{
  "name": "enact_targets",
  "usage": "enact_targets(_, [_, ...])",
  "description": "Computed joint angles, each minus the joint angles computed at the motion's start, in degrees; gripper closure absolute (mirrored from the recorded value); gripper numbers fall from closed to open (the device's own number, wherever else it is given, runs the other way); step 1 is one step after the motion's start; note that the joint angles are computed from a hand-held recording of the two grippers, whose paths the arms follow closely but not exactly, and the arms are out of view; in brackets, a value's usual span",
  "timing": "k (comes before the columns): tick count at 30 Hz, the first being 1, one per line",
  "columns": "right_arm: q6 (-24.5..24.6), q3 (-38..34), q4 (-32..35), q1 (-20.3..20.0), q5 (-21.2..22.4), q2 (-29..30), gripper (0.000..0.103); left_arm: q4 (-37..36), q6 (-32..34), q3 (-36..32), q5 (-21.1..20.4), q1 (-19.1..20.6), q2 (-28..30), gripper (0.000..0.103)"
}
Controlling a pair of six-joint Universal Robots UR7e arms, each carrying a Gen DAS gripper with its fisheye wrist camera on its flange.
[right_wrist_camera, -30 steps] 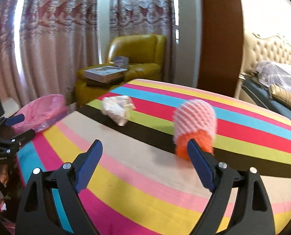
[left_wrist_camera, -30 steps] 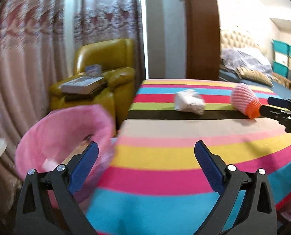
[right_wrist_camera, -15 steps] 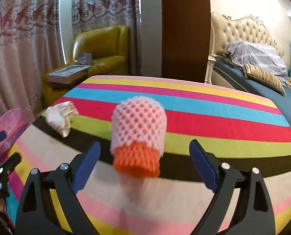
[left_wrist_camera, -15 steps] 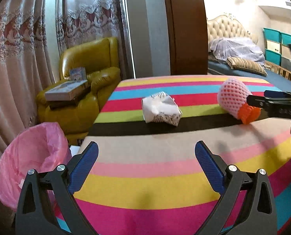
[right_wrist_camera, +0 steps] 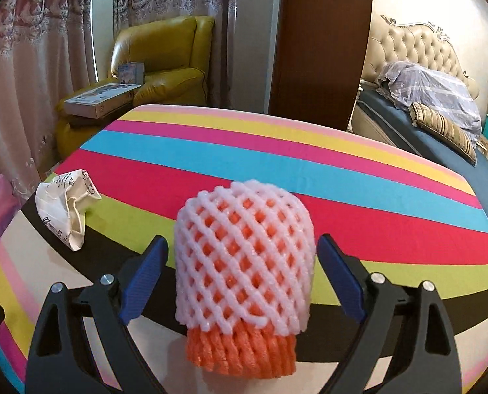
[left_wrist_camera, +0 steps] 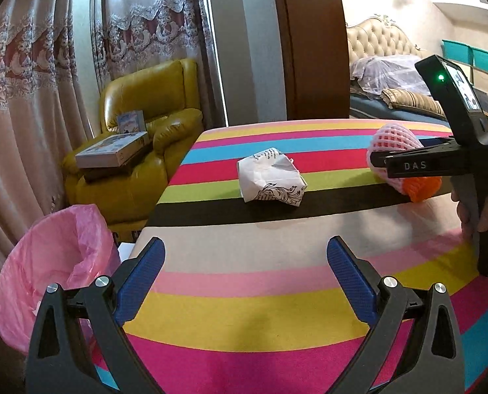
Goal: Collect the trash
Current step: 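Grasp the pink-and-orange fruit net with the right tool, then grasp the white paper-wrapped item with the left tool while the right tool holds the fruit net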
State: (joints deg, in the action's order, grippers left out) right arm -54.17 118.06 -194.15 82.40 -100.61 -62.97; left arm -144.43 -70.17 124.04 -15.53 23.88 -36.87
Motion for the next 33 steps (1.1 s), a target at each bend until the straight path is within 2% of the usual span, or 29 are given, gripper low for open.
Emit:
enact_targets(3, [-0.4,0.5,-0.3,-0.2,0.3,-0.3,0.032,2.5,-0.8,-0.6,0.2,-0.1,0.2,0.009])
enact_targets(5, [-0.5,0.7,0.4,-0.4,0.8,-0.7,0.057,3.3,-1.0,-0.8,0.5,-0.2,0.3,0.009])
enact_targets(8, [-2.8,2.8,-2.0,-1.2,2.5,-2.1,0.068,3.0,-0.6,-0.8,0.6,-0.2,0.3,0.009])
enact_targets(10, [-4.7,5.2,-3.7,-2.1,3.8,-4.0,0.069,2.3,0.0,-0.9,0.2,0.1,0.3,0.009])
enact_targets(14, [-5.3,8.5,-3.5,-4.4,6.7,-8.5,0.069,1.1,2.8,-1.7,-1.4,0.8,0.5,0.009])
enact_targets(18, [-6.3,11.4,-3.8,-7.5,9.3,-12.6,0.069,-9.0,12.4,-3.2,-6.3,3.0,1.1,0.009])
enact_targets(20, [-6.3,12.2,-3.4,-9.0,10.3,-14.0,0.069,-11.7,14.4,-4.7,-7.0,4.3,1.4,0.009])
enact_targets(26, [-4.7,12.7,-1.7,-11.4,12.3,-16.3,0.069,-8.3,17.1,-13.2,-5.9,9.6,3.7,0.009])
enact_targets(30, [-4.3,12.7,-0.6,-11.8,13.1,-16.9,0.069,-5.8,16.6,-18.6,-6.9,13.1,5.2,0.009])
enact_targets(33, [-3.9,12.6,0.2,-12.1,13.3,-17.1,0.068,-1.3,14.8,-22.5,-6.5,15.0,6.3,0.009])
